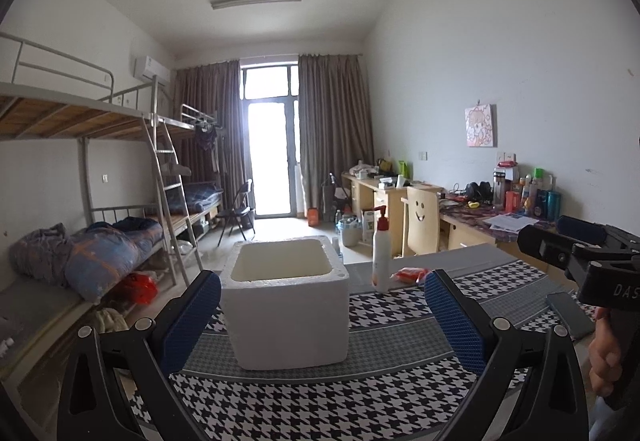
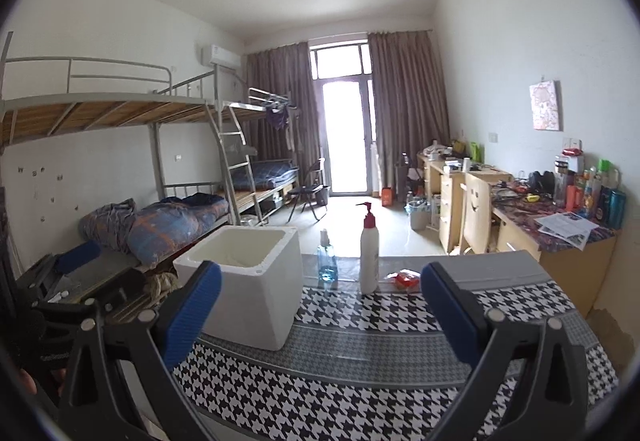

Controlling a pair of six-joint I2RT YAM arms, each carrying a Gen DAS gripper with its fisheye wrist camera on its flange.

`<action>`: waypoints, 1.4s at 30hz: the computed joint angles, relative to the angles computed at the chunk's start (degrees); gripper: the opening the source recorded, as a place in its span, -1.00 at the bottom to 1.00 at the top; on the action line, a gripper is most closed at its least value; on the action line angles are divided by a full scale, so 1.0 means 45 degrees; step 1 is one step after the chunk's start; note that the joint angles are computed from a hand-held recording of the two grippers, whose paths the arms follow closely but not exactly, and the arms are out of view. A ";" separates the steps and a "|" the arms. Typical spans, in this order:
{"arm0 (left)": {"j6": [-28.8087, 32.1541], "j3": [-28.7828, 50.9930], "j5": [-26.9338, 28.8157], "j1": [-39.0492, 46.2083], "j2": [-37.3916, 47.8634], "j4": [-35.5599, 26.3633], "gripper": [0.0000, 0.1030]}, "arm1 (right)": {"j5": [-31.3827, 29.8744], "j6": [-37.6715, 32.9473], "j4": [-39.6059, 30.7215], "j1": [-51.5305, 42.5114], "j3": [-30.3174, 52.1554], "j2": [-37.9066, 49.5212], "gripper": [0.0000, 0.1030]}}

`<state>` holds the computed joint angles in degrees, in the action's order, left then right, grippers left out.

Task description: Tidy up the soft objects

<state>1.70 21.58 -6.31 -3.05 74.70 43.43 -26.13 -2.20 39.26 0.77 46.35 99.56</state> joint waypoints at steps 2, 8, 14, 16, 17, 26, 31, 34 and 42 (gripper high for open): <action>-0.0100 -0.0364 0.0059 -0.0052 -0.0240 0.0209 0.98 | 0.0134 0.0081 0.0429 -0.0029 -0.0459 -0.0154 0.98; -0.0229 -0.1296 -0.0248 -0.0324 -0.0152 0.1468 0.98 | 0.0292 0.0346 0.2739 -0.0147 -0.2312 -0.0494 0.98; -0.0327 -0.1958 -0.0128 -0.0464 0.0166 0.2373 0.98 | 0.0384 0.0412 0.3068 -0.0236 -0.3206 -0.0698 0.98; -0.0284 -0.2175 -0.0144 -0.0534 0.0210 0.2671 0.98 | 0.0904 0.0142 0.3580 -0.0154 -0.3694 -0.0743 0.98; -0.0271 -0.2289 -0.0204 -0.0596 0.0264 0.2869 0.98 | 0.1124 0.0001 0.3925 -0.0093 -0.3927 -0.0735 0.98; -0.0322 -0.3015 -0.0229 -0.0576 0.0652 0.4029 0.98 | 0.1229 -0.0041 0.5429 -0.0146 -0.4838 -0.0232 0.98; -0.0311 -0.3253 -0.0003 -0.0460 0.0727 0.4274 0.98 | 0.0982 0.0031 0.6329 -0.0207 -0.5297 0.0061 0.98; -0.0285 -0.3339 0.0127 -0.0367 0.0880 0.4432 0.98 | 0.1332 -0.0097 0.7047 -0.0085 -0.5509 0.0324 0.98; -0.0309 -0.3456 0.0628 -0.0015 0.1277 0.4619 0.98 | 0.1140 -0.0132 0.7072 -0.0028 -0.5425 0.1023 0.98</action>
